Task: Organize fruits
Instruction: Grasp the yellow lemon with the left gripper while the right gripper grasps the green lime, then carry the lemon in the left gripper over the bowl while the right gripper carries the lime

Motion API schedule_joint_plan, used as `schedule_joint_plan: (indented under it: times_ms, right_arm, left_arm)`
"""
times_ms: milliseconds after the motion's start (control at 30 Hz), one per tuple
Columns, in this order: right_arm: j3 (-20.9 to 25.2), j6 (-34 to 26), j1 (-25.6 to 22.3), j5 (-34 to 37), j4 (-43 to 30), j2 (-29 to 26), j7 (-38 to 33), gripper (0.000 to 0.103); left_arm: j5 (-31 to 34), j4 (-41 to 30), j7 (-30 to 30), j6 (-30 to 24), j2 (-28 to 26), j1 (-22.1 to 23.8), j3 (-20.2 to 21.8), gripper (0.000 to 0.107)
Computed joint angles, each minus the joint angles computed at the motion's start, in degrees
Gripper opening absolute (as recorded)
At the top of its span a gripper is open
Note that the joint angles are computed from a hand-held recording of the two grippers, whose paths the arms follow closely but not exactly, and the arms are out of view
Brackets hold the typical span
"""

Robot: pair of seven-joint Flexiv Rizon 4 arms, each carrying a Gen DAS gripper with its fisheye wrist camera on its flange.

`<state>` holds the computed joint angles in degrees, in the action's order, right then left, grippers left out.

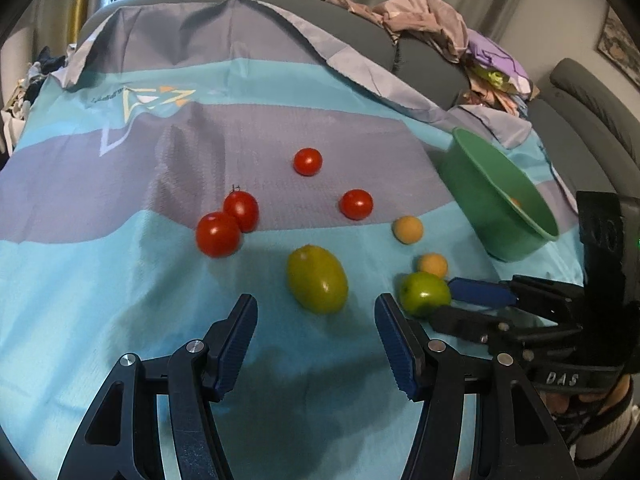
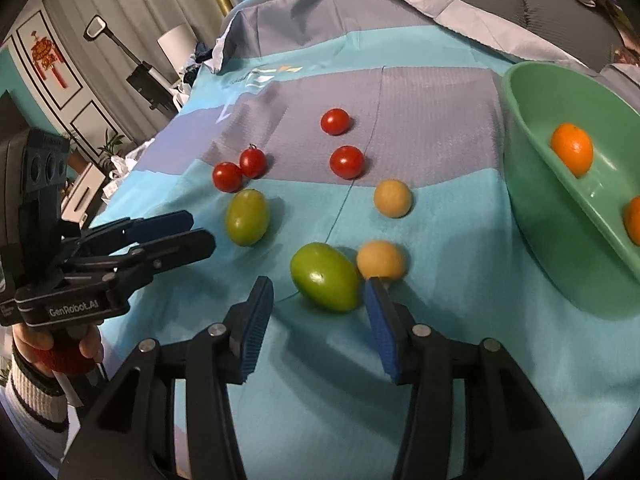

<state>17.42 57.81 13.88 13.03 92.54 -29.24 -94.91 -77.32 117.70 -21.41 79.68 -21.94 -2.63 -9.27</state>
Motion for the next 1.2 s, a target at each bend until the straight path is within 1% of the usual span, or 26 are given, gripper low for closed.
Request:
schedule_joint_plan:
  times_ms: [133, 200, 300, 367, 433, 500, 567, 633, 700, 733, 833, 967, 1167, 1200]
  right_arm:
    - [-0.81, 0.08, 0.76, -1.70, -0.68, -0.93, -0.06, 0.049]
    - [-0.93, -0.01, 0.86, -2.38, -0.97, -1.24, -0.23, 0.049]
    - [-1.49, -0.01, 1.47, -4.14, -1.31, -1.80, -0.14, 0.049]
    - [-1.72, -0.38, 1.80, -5.11, -1.81, -2.31, -0.02, 0.045]
    - [-1.61, -1.23, 1.81, -5.60, -2.63, -3.01, -0.18, 0.045]
    - [-1.85, -1.58, 2.14, -6.28, -2.94, -3.44, 0.01, 0.043]
    - [-2.00, -0.81, 2.36, -6.83, -2.63, -3.42, -0.01, 0.041]
    - [-1.80, -0.51, 2.17, -6.70, -2.55, -3.44, 0.08, 0.042]
    - [-1.47, 0.01, 1.82, -6.26, -2.27, -3.35, 0.02, 0.042]
    - [-1.40, 0.23, 1.78, -6.14, -2.16, -3.32, 0.12, 0.042]
    - [-0.79, 0.51, 1.15, -5.07, -2.12, -3.24, 0.17, 0.042]
    - [0.02, 1.24, 0.43, -3.52, -1.84, -2.62, -0.30, 0.041]
    - [0.43, 2.94, 0.00, -1.86, -0.72, -0.75, -0.25, 0.042]
    - [0.46, 3.31, -0.07, -1.61, -0.33, -0.28, -0.23, 0.041]
  left_arm:
    - [5.13, -1.50, -3.67, 0.59, -2.00, 0.13, 0.41, 0.061]
    - [7.36, -2.02, -4.97, 1.48, -2.79, 0.76, -0.26, 0.061]
    - [13.54, -2.91, -9.48, 1.50, -4.07, 1.31, 0.11, 0.061]
    - [18.58, -3.56, -13.68, 1.51, -4.86, 0.97, 1.37, 0.061]
    - [20.93, -3.69, -15.33, 1.78, -5.19, 1.79, 0.79, 0.061]
    - [21.93, -3.47, -15.87, 2.45, -5.30, 3.27, -0.83, 0.053]
    - [23.21, -3.35, -16.32, 1.61, -5.41, 5.09, -2.37, 0.041]
    - [23.36, -2.93, -15.81, 3.03, -5.56, 6.98, -4.77, 0.039]
    - [21.42, -2.41, -14.34, 3.88, -5.48, 9.64, -8.23, 0.038]
    - [19.45, -2.12, -13.15, 4.03, -5.36, 11.17, -10.20, 0.038]
    - [19.27, -1.87, -13.66, 4.43, -5.00, 10.66, -9.56, 0.038]
    - [17.36, -0.65, -11.38, 6.08, -3.65, 11.24, -11.12, 0.038]
    - [13.99, 0.96, -7.96, 8.99, -1.30, 10.66, -12.56, 0.038]
    - [13.83, 1.09, -7.85, 9.11, -0.98, 10.21, -12.22, 0.038]
